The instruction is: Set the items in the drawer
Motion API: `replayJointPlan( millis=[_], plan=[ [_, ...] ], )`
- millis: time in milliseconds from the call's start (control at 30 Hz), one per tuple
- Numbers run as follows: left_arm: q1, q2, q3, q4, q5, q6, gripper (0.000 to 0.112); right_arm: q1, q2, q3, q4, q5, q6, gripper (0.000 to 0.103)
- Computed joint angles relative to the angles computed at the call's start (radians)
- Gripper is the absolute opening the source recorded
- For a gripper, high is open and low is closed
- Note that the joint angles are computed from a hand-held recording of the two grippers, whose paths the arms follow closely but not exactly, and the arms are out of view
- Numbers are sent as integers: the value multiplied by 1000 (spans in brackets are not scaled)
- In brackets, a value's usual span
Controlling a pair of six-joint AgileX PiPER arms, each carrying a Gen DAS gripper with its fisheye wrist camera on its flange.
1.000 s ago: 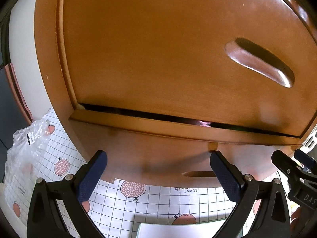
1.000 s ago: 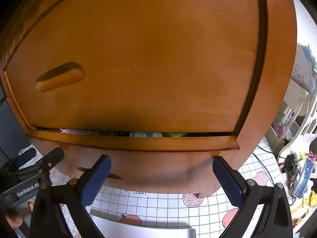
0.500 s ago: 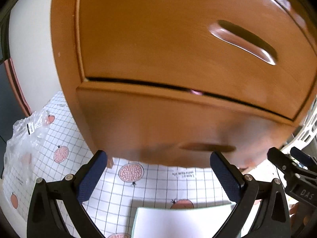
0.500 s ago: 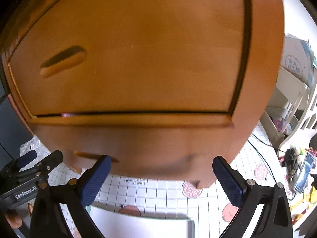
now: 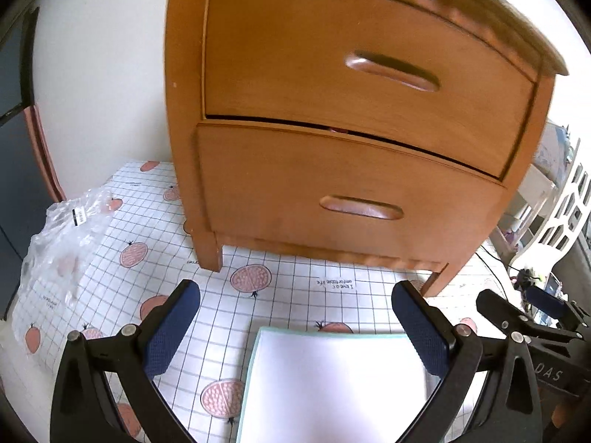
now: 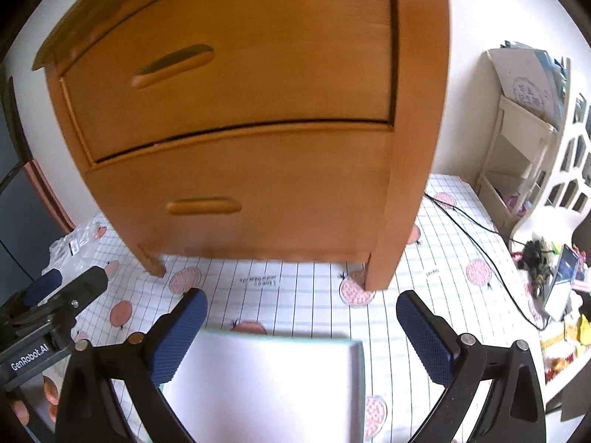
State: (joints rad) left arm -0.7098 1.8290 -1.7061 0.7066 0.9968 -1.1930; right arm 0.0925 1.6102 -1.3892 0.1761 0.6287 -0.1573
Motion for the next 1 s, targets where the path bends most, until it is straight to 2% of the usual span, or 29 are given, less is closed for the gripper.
replayJointPlan(
  millis=[367,467,667,833,1000],
  plan=[
    [-177,-117,221,114,87,-209,103,-3,-197,269,45,-77,-112,103],
    [-212,-126,260,108,134,-239,103,-11,-227,323,56,-85,-126,103],
    [-277,-156,322,120,161,-293,103,-44,-287,442,99,-106,-168,103],
    [-300,-159,354,78,158,-320,103,-58,-329,514,101,-123,-188,103],
    [-325,-140,361,58,186,-339,103,-75,-365,579,102,-142,-219,103]
  ],
)
